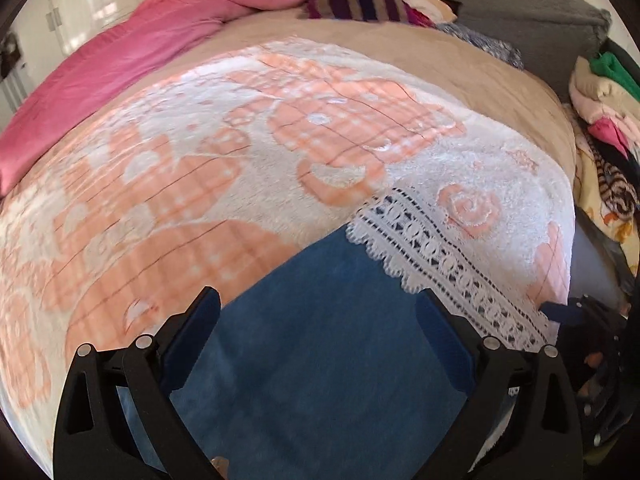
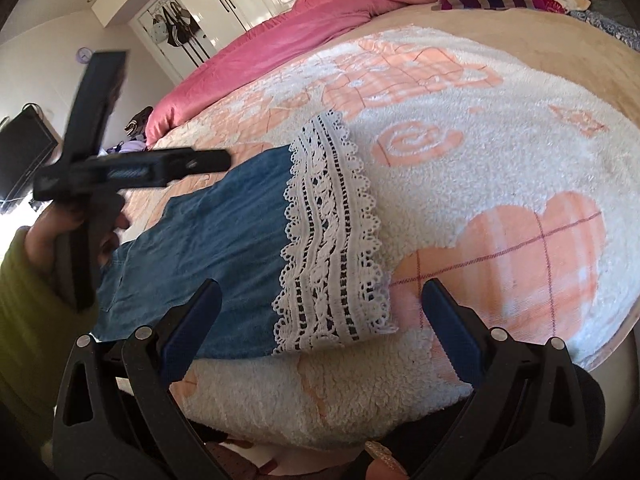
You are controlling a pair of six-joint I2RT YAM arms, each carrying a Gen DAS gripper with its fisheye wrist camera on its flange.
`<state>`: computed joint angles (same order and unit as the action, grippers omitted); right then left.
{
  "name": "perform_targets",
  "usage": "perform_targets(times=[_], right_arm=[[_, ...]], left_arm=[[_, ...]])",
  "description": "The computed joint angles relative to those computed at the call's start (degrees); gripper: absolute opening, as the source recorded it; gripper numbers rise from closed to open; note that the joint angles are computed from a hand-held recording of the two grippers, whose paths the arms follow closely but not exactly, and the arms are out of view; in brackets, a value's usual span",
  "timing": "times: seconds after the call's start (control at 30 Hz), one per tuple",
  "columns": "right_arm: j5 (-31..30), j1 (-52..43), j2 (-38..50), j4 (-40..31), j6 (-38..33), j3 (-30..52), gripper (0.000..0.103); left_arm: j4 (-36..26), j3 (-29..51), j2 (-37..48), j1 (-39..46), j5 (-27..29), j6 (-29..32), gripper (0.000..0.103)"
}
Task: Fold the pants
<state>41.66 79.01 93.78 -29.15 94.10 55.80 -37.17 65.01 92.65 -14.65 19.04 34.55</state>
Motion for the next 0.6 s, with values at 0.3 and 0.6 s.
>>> perform_targets(times=[0.3,0.6], right_arm=[[-2.04,-1.35,-0.07,3.89,-1.58,-1.77,0.094],[-1.24,-1.35,-0.56,8.06,-3.53,-3.65,0.056]], left_arm=[[-4.15,12.28,13.67,-3.35,5.22,0.17,0.098],[-8.96,16.72,20.76,-3.55,8.84,4.16,0.069]])
